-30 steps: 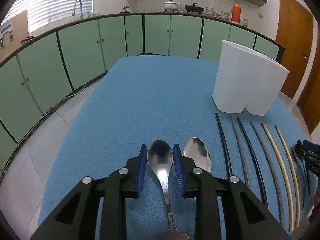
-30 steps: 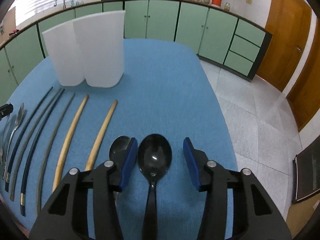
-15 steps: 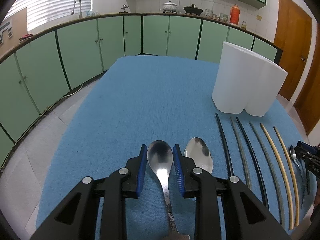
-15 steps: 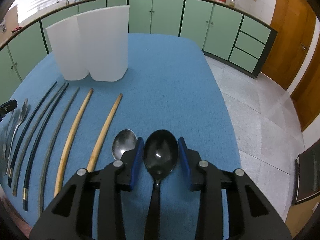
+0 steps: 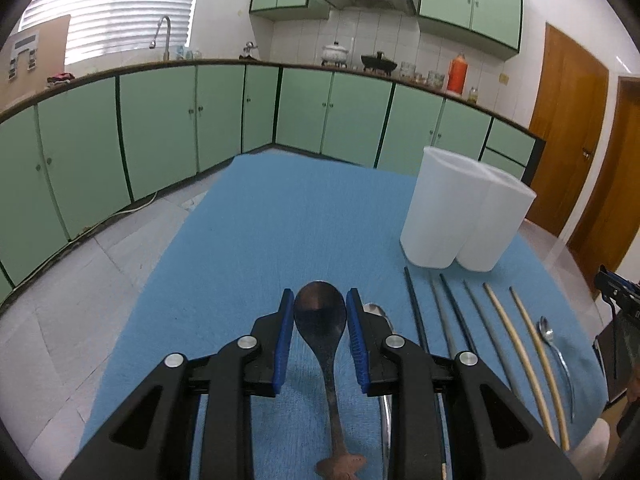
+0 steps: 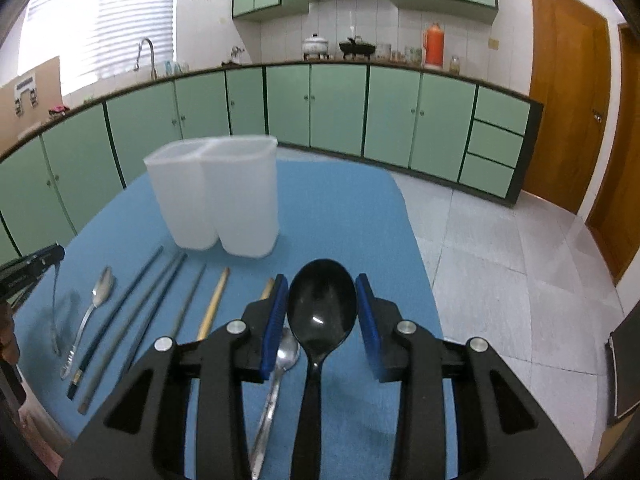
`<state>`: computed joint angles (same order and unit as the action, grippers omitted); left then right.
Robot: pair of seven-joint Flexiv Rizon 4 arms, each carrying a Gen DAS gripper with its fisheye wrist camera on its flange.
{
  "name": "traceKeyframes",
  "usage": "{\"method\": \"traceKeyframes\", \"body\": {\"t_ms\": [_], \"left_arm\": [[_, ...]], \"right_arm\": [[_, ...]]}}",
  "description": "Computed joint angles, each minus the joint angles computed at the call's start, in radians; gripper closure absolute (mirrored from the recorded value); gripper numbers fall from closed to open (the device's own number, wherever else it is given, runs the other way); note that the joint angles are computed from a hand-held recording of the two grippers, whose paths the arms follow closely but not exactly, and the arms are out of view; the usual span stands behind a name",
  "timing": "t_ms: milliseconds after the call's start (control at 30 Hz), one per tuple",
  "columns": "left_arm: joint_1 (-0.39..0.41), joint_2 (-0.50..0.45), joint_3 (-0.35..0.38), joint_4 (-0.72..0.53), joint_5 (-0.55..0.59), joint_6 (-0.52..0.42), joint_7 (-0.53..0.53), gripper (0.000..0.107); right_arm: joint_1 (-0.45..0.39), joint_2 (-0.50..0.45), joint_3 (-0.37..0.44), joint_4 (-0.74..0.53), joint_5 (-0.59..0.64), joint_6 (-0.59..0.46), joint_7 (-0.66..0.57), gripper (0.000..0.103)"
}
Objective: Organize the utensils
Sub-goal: 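Close the left tool on the small spoon and lift it, then carry both spoons over the white holder and drop them in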
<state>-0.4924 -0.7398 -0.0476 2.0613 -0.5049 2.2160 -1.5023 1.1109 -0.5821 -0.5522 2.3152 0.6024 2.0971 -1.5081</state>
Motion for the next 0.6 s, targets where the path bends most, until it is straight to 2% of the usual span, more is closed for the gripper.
{"method": "traceKeyframes", "body": {"t_ms": [233, 433, 600], "left_arm": [[0.006, 0.01, -0.006, 0.016, 0.014, 0.086, -0.023, 0.081], [0.039, 0.027, -0.031, 0.011, 0.056, 0.168, -0.049, 0.081], [0.05, 0.038, -0.04, -0.072, 0.078, 0.171, -0.005, 0.081]], "right_arm": [[0.01, 0.045, -0.01, -0.013, 0.018, 0.038, -0.059, 0.07], [-0.058, 0.097, 0.05, -0.066, 0.022, 0.099, -0.141, 0.07], [-0.233, 0.115, 0.201, -0.153, -0.078, 0.16, -0.129, 0.07]]}}
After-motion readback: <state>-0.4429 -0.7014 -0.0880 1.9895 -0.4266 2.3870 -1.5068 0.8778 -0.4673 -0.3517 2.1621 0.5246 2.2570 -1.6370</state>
